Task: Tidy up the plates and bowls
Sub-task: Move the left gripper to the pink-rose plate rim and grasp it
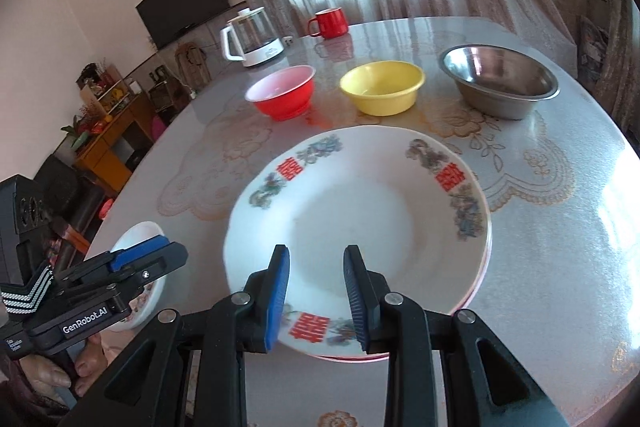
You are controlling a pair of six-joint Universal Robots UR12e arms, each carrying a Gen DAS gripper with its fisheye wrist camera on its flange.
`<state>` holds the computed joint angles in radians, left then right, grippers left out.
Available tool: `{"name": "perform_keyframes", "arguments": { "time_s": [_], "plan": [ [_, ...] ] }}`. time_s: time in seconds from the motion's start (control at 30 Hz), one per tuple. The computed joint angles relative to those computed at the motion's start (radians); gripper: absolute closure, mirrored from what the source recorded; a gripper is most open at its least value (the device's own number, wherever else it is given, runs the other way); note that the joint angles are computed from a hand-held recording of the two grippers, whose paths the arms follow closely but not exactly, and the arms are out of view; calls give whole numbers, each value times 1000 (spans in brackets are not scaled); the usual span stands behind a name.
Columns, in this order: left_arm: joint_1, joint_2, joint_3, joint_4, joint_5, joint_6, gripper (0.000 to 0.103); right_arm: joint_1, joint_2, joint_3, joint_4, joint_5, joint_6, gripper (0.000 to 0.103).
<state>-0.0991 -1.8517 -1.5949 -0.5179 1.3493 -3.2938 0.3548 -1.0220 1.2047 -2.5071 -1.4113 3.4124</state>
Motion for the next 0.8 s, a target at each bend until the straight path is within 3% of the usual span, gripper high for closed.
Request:
{"name": "perform_keyframes", "arguments": {
  "time_s": [0.37, 0.8],
  "plan": [
    [53, 37, -48, 56, 33, -69, 61, 31, 65, -104, 72, 168, -102, 74],
    [146, 124, -175, 120, 141, -167, 57, 67, 150, -231, 247, 325, -236, 74]
  ]
}}
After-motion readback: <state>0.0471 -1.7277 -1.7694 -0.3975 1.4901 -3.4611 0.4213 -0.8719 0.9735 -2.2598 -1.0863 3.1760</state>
